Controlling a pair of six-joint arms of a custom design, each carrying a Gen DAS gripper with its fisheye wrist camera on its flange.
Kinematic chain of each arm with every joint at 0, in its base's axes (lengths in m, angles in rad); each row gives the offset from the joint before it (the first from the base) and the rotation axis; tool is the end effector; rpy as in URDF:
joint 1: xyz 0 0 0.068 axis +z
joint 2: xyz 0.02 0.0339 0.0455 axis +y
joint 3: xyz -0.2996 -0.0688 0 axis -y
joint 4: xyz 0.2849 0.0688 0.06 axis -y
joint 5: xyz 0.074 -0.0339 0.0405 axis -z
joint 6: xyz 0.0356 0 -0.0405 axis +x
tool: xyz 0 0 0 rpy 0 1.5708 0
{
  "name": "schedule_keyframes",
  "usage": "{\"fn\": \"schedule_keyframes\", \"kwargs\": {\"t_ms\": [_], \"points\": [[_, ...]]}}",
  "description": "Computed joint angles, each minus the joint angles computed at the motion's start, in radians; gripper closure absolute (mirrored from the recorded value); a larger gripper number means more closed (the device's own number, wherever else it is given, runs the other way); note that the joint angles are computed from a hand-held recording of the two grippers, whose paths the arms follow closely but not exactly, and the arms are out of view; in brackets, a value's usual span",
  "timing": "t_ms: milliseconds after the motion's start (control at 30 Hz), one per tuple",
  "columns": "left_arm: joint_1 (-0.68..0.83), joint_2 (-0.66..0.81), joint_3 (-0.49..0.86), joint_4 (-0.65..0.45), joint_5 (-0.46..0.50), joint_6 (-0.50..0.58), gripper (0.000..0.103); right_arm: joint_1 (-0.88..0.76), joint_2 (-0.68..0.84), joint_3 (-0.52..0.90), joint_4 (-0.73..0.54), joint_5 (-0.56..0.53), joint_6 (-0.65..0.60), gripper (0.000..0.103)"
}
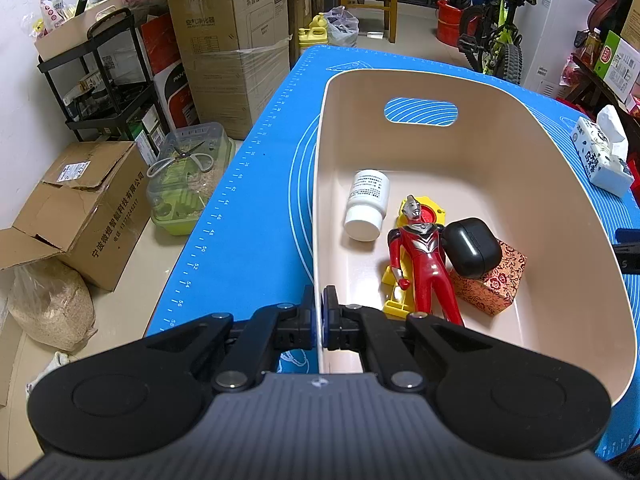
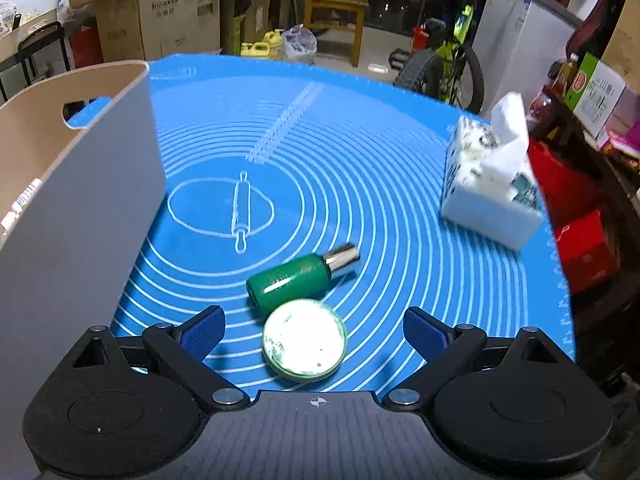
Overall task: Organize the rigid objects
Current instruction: 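Grasp the green ointment tin with the right tool, then carry the green ointment tin into the basket and release it with the right tool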
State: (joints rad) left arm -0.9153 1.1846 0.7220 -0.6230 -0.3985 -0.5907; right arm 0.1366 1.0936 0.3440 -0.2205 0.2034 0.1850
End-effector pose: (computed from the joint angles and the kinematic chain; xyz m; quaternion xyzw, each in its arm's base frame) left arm 0.1564 -0.1808 0.2231 0.1068 0.9467 -0.0208 0.3032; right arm 0.1925 0.0192 0.1396 0.0530 0.9493 -0.0486 0.3061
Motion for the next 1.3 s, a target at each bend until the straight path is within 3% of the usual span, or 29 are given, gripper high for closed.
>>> {"fn": "schedule_keyframes", "kwargs": {"t_ms": [133,333,467,633,967,1100,1300], "points": [[0.0,0.001,0.0,0.0,-0.001,0.0,0.098,-0.003,0.033,-0.017,0.037,-0.009,0.001,0.01],[-0.001,0.001,0.0,0.0,-0.001,0.0,0.098,-0.029,0.028,-0.051,0.087,-0.043,-0.004,0.025],[0.0,0.0,0.0,0.0,0.0,0.0,0.098,-0.027,0.019,-0.051,0.09,-0.053,-0.003,0.048],[0.0,0.001,0.0,0.0,0.0,0.0,0.098,0.01,0.004,-0.033,0.036,-0.003,0.031,0.048],[-0.001,0.002,0.001,-0.001,-0.002,0.0,0.098,0.08,-0.242,0.016,-0.084,0.084,0.105,0.048],[0.0,0.001,0.001,-0.001,0.0,-0.001,0.098,0.193,-0.321,0.058,-0.12,0.183,0.145,0.048],[-0.001,0.002,0.001,-0.001,-0.001,0.0,0.098,0.372,-0.32,0.136,-0.125,0.298,0.194,0.048]]}}
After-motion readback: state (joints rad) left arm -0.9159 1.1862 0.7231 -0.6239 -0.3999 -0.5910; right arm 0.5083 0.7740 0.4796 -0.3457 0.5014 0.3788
